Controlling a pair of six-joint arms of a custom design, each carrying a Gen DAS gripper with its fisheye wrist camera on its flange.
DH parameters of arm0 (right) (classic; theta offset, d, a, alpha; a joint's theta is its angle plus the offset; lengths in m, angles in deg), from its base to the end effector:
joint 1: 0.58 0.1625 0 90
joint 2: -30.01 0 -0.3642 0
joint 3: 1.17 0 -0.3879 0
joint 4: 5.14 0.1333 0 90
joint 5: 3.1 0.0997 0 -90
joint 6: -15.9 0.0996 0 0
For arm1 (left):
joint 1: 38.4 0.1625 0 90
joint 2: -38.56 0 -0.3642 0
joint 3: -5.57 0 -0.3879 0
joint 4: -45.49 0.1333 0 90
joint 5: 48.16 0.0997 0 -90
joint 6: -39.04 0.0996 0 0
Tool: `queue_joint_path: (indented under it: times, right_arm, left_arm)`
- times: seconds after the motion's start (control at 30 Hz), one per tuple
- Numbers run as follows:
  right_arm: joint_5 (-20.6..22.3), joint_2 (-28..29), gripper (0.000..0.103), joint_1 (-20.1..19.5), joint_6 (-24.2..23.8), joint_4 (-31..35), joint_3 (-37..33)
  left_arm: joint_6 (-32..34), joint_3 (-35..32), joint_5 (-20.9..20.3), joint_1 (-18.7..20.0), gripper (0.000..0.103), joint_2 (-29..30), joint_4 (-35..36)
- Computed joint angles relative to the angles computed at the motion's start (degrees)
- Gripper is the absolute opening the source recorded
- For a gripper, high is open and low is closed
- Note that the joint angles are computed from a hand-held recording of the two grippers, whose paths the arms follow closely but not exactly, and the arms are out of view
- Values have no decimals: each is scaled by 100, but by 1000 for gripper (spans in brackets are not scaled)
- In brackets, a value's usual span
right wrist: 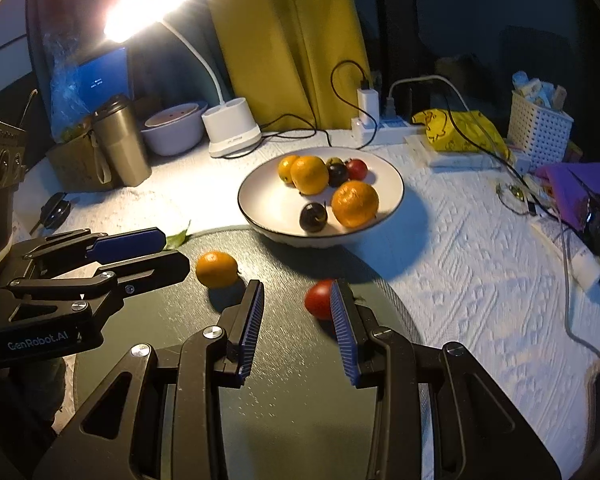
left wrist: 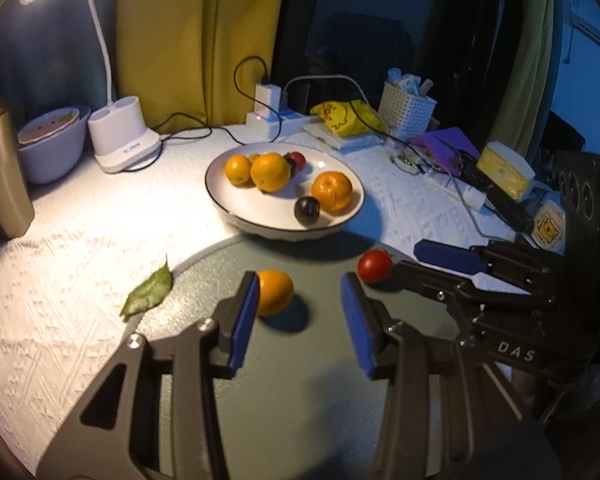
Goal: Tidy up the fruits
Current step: 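Move both open tools back over the last mandarin and red tomato, then grasp the last mandarin with the left tool while the right tool grasps the red cherry tomato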
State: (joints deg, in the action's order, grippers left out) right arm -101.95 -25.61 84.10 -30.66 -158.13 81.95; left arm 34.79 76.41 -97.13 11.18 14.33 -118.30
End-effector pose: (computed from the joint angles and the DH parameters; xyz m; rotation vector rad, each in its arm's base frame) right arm 0.0537 -0.6960 0.2617 0.8737 -2.5089 0.6744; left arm -0.3166 -0.6782 0.0088 0.5617 2.4493 -0.9155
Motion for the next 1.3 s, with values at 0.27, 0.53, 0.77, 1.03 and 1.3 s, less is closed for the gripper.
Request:
queue_joint_path:
  times: [0.27, 0.53, 0.77, 1.03, 1.3]
  right_arm:
    - [-20, 75, 37, -129, 63, 120, -109]
    - [-98, 303, 38, -189, 160, 328, -409]
    - [-114, 511, 42, -211, 219, 570, -709]
    - [-124, 743, 43, -176, 177, 816, -1039]
    - [-210, 805, 34, -145, 38, 866, -1079]
  left_arm:
    - [-122, -191, 74, 42, 44, 138, 315]
    - [-228, -538, 140, 120, 44, 331, 695]
    - [-125, -833, 413, 179, 44, 531, 743]
    - [-59, -1206, 654, 283, 44, 730, 964]
    - [-59, -1298, 340, 385, 43, 761, 1072]
